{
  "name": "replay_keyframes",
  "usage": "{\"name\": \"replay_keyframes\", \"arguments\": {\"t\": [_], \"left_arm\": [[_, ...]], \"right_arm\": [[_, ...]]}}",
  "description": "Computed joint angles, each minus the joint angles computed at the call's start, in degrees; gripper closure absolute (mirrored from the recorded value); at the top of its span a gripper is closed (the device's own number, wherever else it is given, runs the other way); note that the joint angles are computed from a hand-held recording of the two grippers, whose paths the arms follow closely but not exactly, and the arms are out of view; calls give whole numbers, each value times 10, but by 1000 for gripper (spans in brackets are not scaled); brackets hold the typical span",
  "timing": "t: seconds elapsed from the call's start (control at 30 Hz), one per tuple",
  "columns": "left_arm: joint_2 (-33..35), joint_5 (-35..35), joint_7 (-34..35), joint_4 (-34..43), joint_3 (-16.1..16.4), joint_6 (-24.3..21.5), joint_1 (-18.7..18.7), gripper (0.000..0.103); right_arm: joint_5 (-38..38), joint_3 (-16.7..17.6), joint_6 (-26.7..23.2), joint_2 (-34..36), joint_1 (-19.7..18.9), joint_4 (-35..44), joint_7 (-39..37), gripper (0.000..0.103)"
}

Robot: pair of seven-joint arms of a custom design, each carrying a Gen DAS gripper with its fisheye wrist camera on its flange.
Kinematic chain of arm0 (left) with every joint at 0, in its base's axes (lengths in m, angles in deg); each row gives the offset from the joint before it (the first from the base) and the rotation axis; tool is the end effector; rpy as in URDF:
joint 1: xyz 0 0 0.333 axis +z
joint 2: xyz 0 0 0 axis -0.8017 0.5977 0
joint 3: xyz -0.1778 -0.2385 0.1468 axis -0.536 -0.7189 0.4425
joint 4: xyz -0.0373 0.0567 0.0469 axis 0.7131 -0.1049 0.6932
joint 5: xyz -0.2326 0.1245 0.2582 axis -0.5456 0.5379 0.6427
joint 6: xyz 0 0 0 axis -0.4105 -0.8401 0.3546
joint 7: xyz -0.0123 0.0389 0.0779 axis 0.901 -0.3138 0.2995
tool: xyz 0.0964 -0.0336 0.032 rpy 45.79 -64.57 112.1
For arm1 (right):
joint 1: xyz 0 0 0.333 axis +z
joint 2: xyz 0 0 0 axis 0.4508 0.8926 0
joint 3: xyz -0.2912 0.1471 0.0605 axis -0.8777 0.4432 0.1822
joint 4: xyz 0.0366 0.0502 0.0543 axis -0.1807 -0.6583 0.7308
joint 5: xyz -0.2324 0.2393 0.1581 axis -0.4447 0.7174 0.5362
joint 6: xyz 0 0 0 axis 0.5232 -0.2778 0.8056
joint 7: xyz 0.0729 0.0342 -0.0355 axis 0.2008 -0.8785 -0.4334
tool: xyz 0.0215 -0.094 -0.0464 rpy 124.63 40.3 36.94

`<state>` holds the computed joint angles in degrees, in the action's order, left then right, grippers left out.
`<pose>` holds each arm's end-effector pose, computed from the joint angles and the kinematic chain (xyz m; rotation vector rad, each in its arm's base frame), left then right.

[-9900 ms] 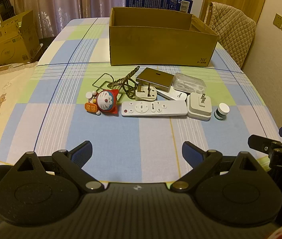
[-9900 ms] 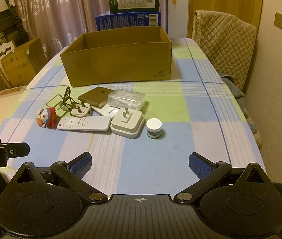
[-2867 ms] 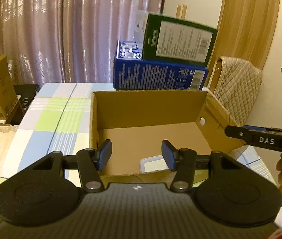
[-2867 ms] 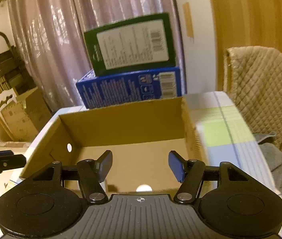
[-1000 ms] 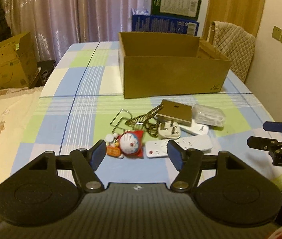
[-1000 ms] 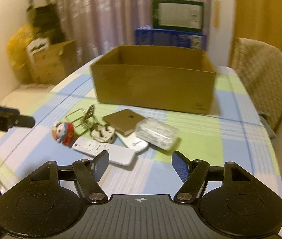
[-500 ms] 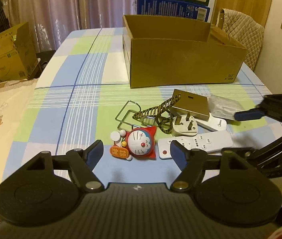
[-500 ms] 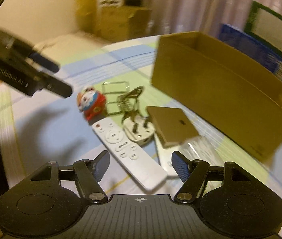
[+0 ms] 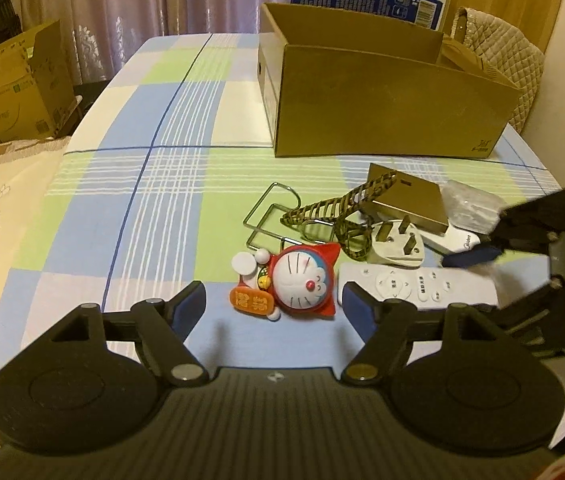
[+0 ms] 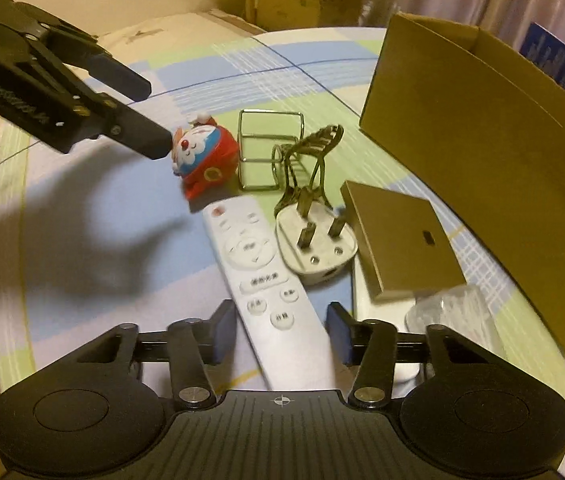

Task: Organize rigid objects
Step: 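Grasp the white remote with the right tool while the left tool grasps the Doraemon figure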

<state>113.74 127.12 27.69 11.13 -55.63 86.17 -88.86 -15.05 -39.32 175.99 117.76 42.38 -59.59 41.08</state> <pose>0.6099 -0.5049 0.3381 -1.7521 1.9714 -0.7543 0.6592 0.2524 0.2866 -2.5276 0.6384 -0.2771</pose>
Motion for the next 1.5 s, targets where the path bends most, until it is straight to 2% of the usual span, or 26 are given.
{"name": "replay_keyframes", "arguments": {"t": [0.17, 0.33, 0.43, 0.5, 0.6, 0.8, 1.03, 1.17, 1.2, 1.27, 1.37, 1.4, 1.43, 1.5], "left_arm": [[8, -3, -1, 5, -1, 8, -1, 31], [7, -3, -11, -7, 1, 18, -4, 28], [4, 1, -19, -11, 4, 17, -7, 27], [3, 6, -29, -13, 8, 17, -10, 27], [3, 17, -47, -12, 16, 19, -15, 27], [11, 33, -68, -8, 22, 23, -18, 26], [43, 40, -62, 30, 26, 21, -20, 23], [65, 33, -46, 60, 29, 25, -16, 23], [70, 32, -45, 66, 31, 30, -16, 23], [81, 24, -32, 83, 28, 29, -12, 24], [104, 3, 4, 117, 18, 22, -5, 31], [109, -6, 17, 126, 15, 18, -3, 38], [113, -13, 27, 133, 13, 12, -4, 37], [111, -23, 37, 132, 13, 8, -6, 37]], "right_arm": [[21, -10, 21, -42, 11, -65, 60, 65], [81, 28, 51, -85, -13, -138, 46, 65], [124, 48, 87, -89, -22, -155, 23, 65], [133, 48, 113, -86, -15, -158, 18, 65], [148, 70, 163, -79, -20, -164, -11, 65], [175, 73, 191, -77, -14, -169, 37, 67], [243, 199, 286, -102, -113, -227, -21, 68], [232, 259, 344, -102, -168, -250, -8, 68], [227, 259, 353, -103, -168, -255, 0, 68], [223, 236, 360, -108, -149, -259, 17, 68], [223, 178, 360, -113, -96, -261, 43, 68], [223, 160, 359, -115, -80, -261, 52, 68], [224, 140, 359, -115, -61, -260, 61, 68], [211, 140, 365, -113, -62, -264, 77, 67]]}}
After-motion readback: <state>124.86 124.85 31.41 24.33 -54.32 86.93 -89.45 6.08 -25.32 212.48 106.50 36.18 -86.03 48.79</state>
